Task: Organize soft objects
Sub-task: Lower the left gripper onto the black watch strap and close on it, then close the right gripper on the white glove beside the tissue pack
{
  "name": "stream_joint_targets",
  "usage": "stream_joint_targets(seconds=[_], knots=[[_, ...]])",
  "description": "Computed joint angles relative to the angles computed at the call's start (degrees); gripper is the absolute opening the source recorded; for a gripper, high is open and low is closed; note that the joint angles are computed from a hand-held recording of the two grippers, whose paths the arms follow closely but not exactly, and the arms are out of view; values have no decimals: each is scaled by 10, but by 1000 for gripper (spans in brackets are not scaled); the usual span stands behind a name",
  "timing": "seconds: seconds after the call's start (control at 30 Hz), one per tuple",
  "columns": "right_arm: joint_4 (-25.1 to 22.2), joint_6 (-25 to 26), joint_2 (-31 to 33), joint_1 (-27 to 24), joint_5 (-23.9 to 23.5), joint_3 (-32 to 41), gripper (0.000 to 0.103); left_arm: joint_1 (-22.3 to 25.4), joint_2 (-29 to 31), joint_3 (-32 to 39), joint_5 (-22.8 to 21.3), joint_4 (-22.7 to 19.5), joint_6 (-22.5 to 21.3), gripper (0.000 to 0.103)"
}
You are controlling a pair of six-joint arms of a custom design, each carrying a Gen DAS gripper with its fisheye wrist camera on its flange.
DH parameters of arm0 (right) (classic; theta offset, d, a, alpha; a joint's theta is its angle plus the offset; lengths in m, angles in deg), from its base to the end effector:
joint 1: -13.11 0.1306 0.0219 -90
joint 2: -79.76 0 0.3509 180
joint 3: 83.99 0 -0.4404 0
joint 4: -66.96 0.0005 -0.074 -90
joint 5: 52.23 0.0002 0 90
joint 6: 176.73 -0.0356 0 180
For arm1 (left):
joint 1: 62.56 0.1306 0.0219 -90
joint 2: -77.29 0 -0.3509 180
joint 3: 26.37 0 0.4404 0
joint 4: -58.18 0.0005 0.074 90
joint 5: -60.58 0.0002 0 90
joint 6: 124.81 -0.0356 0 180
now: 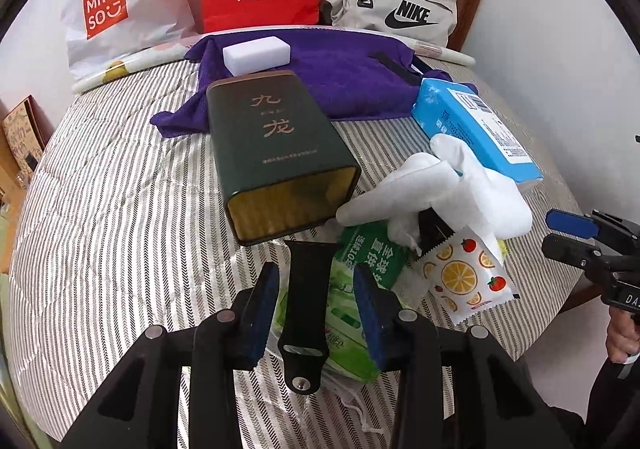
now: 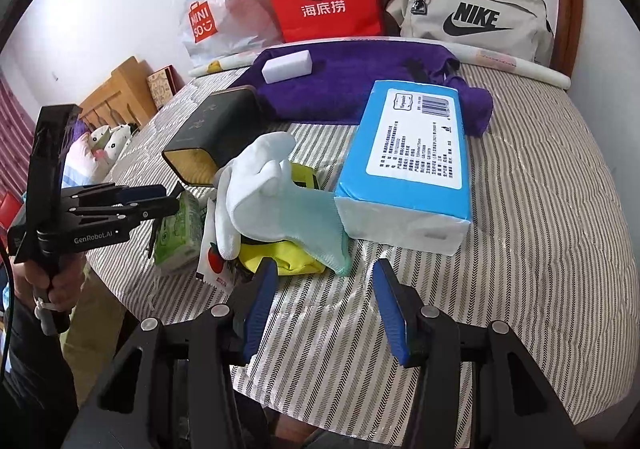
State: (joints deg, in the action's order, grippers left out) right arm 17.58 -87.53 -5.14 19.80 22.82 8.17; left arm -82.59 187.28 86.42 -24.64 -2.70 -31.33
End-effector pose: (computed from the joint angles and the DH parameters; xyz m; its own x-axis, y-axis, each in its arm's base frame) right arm 0.5542 0.0737 0.3716 -0.7897 -0.0791 -0.6083 -0.2582 0.9424 0.2127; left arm 0.5996 -0.2223 0.3888 -0.8192 0.2343 -0.5235 0.3336 0.9371 -0.1027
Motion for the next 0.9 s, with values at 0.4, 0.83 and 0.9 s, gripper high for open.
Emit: stream_joint_targets(seconds=[0.4,0.83,0.9], knots=[[-10,0,10,-2,-3,4,49,2,-23,-35,-5,17,12,21],[-7,6,9,5,-1,10,49,11,-22,-40,30,34,30,20],[-1,6,10,7,2,16,49,13,-30,-46,32,39,29,20]])
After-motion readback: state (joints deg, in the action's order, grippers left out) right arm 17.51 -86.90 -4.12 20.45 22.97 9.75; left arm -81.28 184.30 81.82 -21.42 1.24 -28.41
